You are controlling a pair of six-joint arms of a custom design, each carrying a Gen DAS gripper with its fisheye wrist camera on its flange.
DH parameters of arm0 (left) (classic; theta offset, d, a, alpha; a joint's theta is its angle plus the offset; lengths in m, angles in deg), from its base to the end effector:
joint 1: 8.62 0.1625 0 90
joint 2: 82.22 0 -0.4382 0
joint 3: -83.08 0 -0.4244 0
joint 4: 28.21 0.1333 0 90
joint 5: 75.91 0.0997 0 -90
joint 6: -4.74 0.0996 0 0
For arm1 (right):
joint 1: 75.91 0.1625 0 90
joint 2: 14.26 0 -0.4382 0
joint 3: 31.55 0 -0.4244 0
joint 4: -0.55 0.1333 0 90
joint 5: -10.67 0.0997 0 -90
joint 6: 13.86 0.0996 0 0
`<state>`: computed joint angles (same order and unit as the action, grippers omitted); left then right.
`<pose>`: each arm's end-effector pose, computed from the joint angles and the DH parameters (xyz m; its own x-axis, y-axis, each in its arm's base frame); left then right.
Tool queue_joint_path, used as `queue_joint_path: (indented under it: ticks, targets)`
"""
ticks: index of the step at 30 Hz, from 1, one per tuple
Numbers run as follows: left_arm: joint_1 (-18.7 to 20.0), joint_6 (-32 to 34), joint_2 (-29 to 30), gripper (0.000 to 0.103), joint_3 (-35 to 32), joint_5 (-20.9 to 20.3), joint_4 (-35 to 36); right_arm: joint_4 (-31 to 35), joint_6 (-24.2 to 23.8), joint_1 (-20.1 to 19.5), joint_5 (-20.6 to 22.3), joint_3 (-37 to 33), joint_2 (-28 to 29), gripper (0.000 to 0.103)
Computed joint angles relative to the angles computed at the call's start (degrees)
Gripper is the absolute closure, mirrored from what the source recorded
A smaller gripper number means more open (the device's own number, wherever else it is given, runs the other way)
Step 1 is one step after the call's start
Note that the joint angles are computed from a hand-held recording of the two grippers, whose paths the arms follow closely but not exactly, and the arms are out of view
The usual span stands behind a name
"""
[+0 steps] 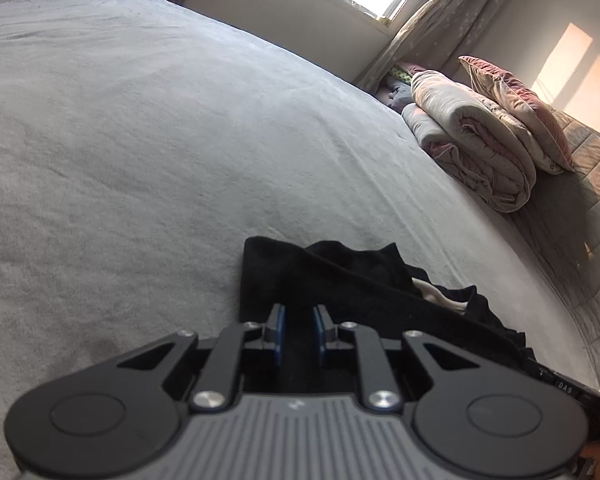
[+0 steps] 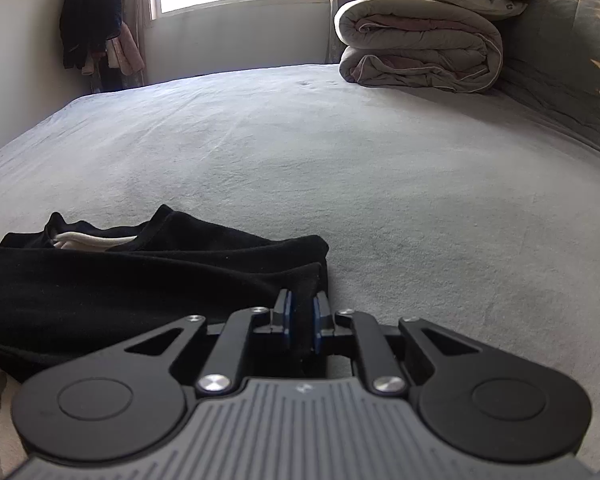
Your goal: Fold clothes
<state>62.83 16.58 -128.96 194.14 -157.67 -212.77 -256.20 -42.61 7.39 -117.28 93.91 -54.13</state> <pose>-0.0573 -0.6347 0.0642 -0.8844 0.4092 -0.2245 0.4662 0.7511 -0.4675 0.0177 -0.4671 0.1067 -0.6331 0.5364 0.5581 -0.3269 0.4683 -0.8209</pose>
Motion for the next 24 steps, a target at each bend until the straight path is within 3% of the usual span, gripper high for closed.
queue_joint_path:
  ticks: [1,5,11,16,18,21,24]
  targets:
    - [-0.1,0.1,-0.3,0.088,0.2,-0.1,-0.1,-0.4,-0.1,0.4,-0.1,0.2,-0.1,0.077]
    - [-0.8,2.0,-2.2,0.088,1.8,-1.4,-0.7,-3.8,-1.5,2.1,1.2,1.3,-0.7,0.066]
    - [-1.9,8.8,-4.4,0.088,3.9,-1.0,2.9,-2.0,-4.1,3.3,5.2,3.3,0.0,0.066]
    - [-0.8,13.8,-5.0,0.086,5.1,-1.3,6.0,-0.7,-5.6,1.8,3.9,3.6,2.1,0.069]
    - [0.1,13.4,-5.3,0.086,5.3,-2.7,5.7,-2.7,-5.6,0.1,6.3,4.7,2.4,0.072]
    - [0.2,10.2,-6.7,0.087,5.4,-3.2,7.2,-3.9,-5.3,1.5,5.2,5.0,2.3,0.071]
    - [-0.8,12.3,-7.7,0.087,6.9,-3.2,6.5,-4.0,-4.8,2.3,5.0,5.4,2.1,0.067]
